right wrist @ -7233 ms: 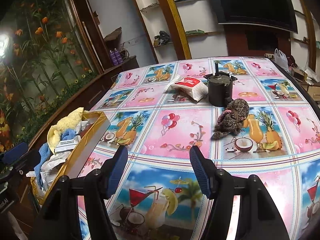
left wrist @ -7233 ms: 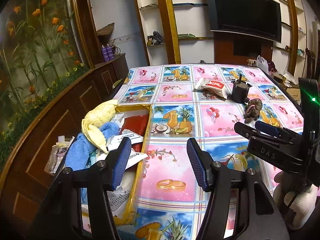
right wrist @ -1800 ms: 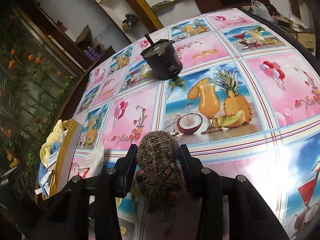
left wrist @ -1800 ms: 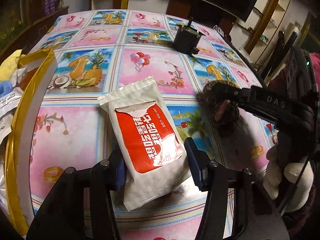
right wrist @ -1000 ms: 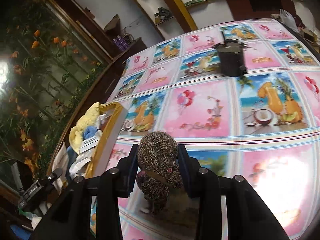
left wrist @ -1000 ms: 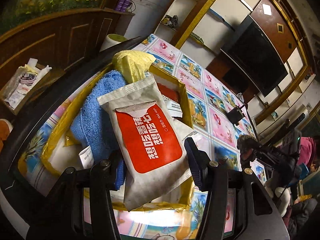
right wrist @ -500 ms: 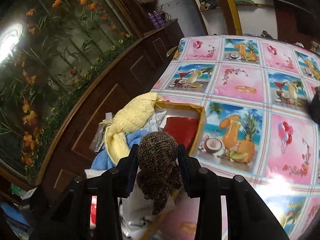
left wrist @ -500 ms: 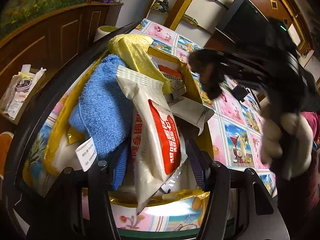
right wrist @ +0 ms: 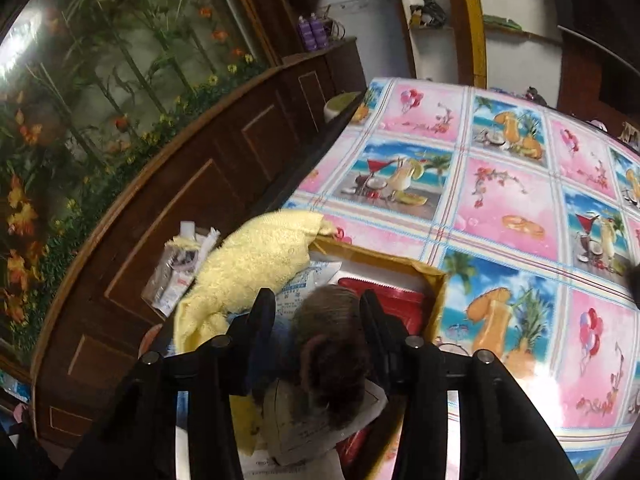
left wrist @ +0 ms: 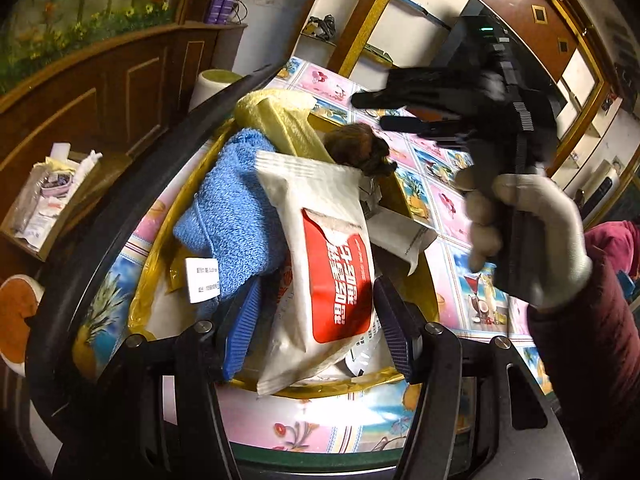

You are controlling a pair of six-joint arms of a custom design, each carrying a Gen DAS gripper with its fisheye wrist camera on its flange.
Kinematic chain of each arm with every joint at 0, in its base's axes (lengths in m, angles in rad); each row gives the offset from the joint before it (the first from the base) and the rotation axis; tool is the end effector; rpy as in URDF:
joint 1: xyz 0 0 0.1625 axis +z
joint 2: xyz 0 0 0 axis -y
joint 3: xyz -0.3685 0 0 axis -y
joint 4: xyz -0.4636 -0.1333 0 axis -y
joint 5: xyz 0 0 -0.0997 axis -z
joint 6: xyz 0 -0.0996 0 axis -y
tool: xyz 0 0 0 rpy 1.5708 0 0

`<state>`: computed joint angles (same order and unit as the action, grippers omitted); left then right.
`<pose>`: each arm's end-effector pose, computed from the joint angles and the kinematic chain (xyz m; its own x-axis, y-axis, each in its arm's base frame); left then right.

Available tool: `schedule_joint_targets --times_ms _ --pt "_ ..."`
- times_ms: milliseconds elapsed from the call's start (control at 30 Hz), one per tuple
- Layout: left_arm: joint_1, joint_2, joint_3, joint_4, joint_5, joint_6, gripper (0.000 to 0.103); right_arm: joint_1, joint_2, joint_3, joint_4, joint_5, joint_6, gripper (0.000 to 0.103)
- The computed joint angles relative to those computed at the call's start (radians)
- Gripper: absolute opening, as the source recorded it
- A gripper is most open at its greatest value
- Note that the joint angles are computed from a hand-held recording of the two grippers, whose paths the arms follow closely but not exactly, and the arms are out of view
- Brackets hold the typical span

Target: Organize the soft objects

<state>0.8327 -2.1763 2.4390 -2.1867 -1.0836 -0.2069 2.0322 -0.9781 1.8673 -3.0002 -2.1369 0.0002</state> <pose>-0.1104 -0.3888 0.2970 -0.8761 0.3221 -0.3588 0.4612 0.7768 -0.4288 0.3505 -0.5256 0.0873 -0.8786 -0.1286 0.4599 -0.3816 0.7679 -0.5144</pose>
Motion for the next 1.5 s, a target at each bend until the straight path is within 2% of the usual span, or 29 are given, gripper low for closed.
schedule_joint_targets --times_ms 133,333,367,467,533,567,600,633,733,800,867,967,1133,1433,1500 --pt "-0.041 -0.020 0.015 0.014 0.043 -0.023 0.058 0.024 -0.081 0.093 -0.099 -0.013 -0.038 0.062" --pt "-0.151 -0.082 0.065 0.026 0.172 -0.080 0.058 0.034 -0.205 0.271 -0.182 -0.036 -0.065 0.063" --pt "-0.187 -0.099 0.080 0.034 0.226 -0.108 0.058 0.032 -0.225 0.305 -0.198 -0.037 -0.066 0.063" --pt "-0.352 -0.204 0.163 0.119 0.531 -0.254 0.058 0.036 -0.264 0.373 -0.235 -0.049 -0.069 0.063" --pt "-0.468 -0.308 0.223 0.259 0.738 -0.411 0.086 0.038 -0.290 0.418 -0.266 -0.047 -0.071 0.063" --pt "-0.510 -0.365 0.255 0.311 0.798 -0.461 0.102 0.039 -0.302 0.440 -0.283 -0.041 -0.073 0.063" --pt "-0.533 -0.417 0.283 0.339 0.817 -0.492 0.103 0.042 -0.311 0.459 -0.302 -0.039 -0.075 0.063" --pt "-0.532 -0.428 0.292 0.354 0.808 -0.515 0.103 0.046 -0.317 0.475 -0.319 -0.038 -0.076 0.063" --pt "-0.471 -0.308 0.234 0.393 0.700 -0.529 0.103 0.056 -0.328 0.512 -0.338 -0.031 -0.081 0.063" --pt "-0.470 -0.285 0.210 0.496 0.677 -0.634 0.103 0.064 -0.331 0.537 -0.351 -0.032 -0.100 0.063" --pt "-0.464 -0.257 0.194 0.521 0.658 -0.681 0.103 0.076 -0.322 0.549 -0.356 -0.050 -0.118 0.063" --pt "-0.463 -0.218 0.179 0.551 0.653 -0.727 0.103 0.089 -0.311 0.564 -0.360 -0.071 -0.132 0.063" --pt "-0.470 -0.152 0.148 0.630 0.652 -0.820 0.103 0.089 -0.319 0.586 -0.345 -0.055 -0.134 0.063" --pt "-0.494 -0.135 0.131 0.774 0.675 -0.923 0.103 0.106 -0.288 0.576 -0.329 -0.066 -0.144 0.063" --pt "-0.492 -0.138 0.130 0.777 0.673 -0.917 0.103 0.111 -0.279 0.571 -0.324 -0.072 -0.142 0.063"
